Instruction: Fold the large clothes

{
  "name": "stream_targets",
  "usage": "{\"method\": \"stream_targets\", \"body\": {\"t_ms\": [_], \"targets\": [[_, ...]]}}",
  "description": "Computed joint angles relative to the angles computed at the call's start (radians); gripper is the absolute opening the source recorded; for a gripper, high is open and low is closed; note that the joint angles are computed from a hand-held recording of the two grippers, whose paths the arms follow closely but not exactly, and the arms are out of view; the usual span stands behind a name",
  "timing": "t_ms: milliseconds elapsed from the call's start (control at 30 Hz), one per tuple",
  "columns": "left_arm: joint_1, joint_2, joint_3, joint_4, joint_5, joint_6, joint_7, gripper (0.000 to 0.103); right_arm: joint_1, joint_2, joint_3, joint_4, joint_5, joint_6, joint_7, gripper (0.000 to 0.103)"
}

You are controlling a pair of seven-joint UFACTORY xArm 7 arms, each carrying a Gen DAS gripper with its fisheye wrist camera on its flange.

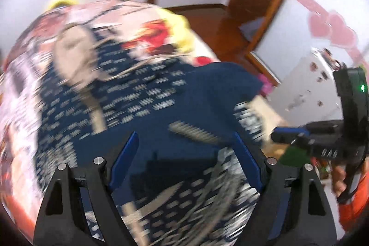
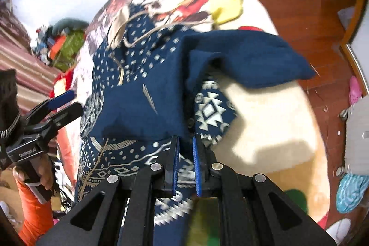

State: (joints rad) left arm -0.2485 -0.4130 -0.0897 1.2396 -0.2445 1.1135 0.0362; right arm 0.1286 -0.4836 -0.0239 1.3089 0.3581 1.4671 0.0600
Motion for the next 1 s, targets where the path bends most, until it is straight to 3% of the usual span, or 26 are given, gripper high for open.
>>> {"method": "stream_targets", "body": {"t_ms": [133,333,567,667,767,800,900,1000], "targets": [[-0.044,0.159,-0.076,0.125,0.036,-0.008,-0.025,0.083,-0.031,-0.043,-0.047,-0.033,0.002,0.004,-0.014,0.008],[-0.137,0.408,-0.164,0.317,0.271,0.006,-0.071,0.083,-0.104,-0.085,-0.089,-0.076,-0.078,-0.019,-0.036,0.008],[-0.299,0.593,-0.154,0.413,0.58,0.049,-0.052,0.083,-0.182,-0.07,-0.138,-0.101,-0.108,-0.022,-0.039,0.008],[-0.324,0.609,-0.131,0.387,0.614,-0.006,-0.077,0.065,-0.193,-0.07,-0.137,-0.118,-0.114,-0.031,-0.048,0.008],[-0.32,0.597,-0.112,0.371,0.599,-0.052,-0.136,0.027,-0.195,-0.065,-0.135,-0.13,-0.102,-0.034,-0.049,0.008],[-0.317,0.6,-0.11,0.379,0.593,-0.051,-0.139,0.007,-0.196,-0.065,-0.133,-0.132,-0.102,-0.032,-0.05,0.008],[-0.277,0.547,-0.105,0.36,0.5,-0.086,-0.124,0.004,-0.195,-0.062,-0.123,-0.137,-0.106,-0.027,-0.052,0.008],[-0.21,0.449,-0.092,0.334,0.334,-0.122,-0.095,0.003,-0.181,-0.048,-0.11,-0.126,-0.096,-0.029,-0.055,0.008]]}}
